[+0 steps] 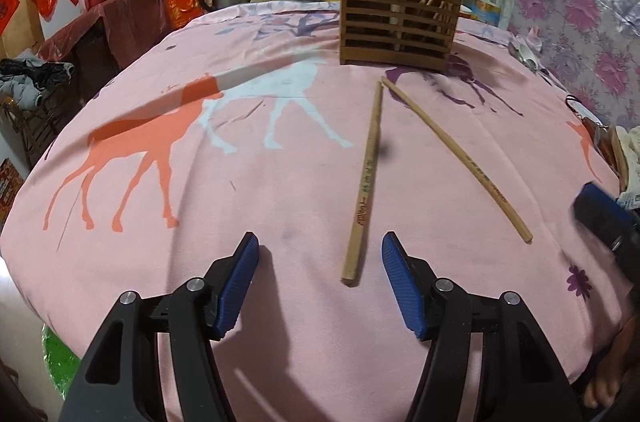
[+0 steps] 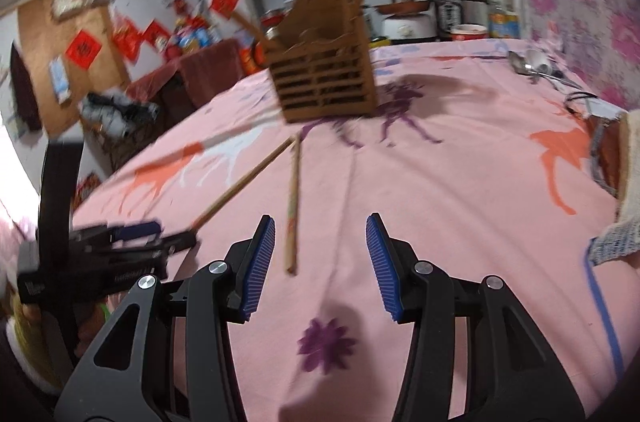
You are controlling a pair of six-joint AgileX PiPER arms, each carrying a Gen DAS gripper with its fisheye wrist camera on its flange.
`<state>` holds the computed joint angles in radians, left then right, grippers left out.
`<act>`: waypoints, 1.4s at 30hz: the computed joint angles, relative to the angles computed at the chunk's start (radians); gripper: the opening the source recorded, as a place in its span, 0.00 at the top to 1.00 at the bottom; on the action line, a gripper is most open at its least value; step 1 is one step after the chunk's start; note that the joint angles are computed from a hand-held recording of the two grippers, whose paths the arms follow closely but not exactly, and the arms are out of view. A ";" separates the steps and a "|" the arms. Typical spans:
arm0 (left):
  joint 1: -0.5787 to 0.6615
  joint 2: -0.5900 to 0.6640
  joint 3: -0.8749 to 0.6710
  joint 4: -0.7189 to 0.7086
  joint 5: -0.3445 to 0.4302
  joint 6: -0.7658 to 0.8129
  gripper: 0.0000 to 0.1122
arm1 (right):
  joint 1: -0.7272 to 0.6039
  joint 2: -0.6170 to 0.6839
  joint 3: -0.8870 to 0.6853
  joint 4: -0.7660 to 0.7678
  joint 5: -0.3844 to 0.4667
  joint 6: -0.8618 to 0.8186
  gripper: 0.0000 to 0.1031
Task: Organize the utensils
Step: 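Close the left tool on a chopstick while the right tool grasps the other chopstick, then lift the left tool's chopstick to the wooden holder while the right tool carries its chopstick there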
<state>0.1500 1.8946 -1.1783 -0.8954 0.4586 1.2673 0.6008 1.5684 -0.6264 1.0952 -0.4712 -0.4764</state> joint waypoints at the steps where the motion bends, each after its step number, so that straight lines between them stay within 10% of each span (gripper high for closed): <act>1: 0.003 -0.002 0.007 -0.017 -0.001 0.020 0.45 | 0.005 0.011 -0.007 -0.004 0.010 -0.004 0.53; 9: 0.022 -0.003 0.034 -0.139 0.001 0.160 0.53 | 0.045 0.074 -0.070 0.115 0.017 -0.147 0.56; 20: 0.021 -0.017 0.077 -0.257 0.038 0.324 0.93 | 0.053 0.144 -0.132 0.272 -0.005 -0.311 0.80; 22: 0.020 -0.022 0.083 -0.258 0.042 0.330 0.94 | 0.042 0.138 -0.120 0.222 0.009 -0.263 0.94; 42: 0.091 -0.311 0.159 -0.226 0.128 0.267 0.95 | 0.209 -0.207 -0.037 0.312 -0.245 -0.380 0.94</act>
<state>0.2408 1.5833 -1.0198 -1.1212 0.5869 1.5341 0.8094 1.3611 -0.6629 1.4076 -0.7162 -0.8564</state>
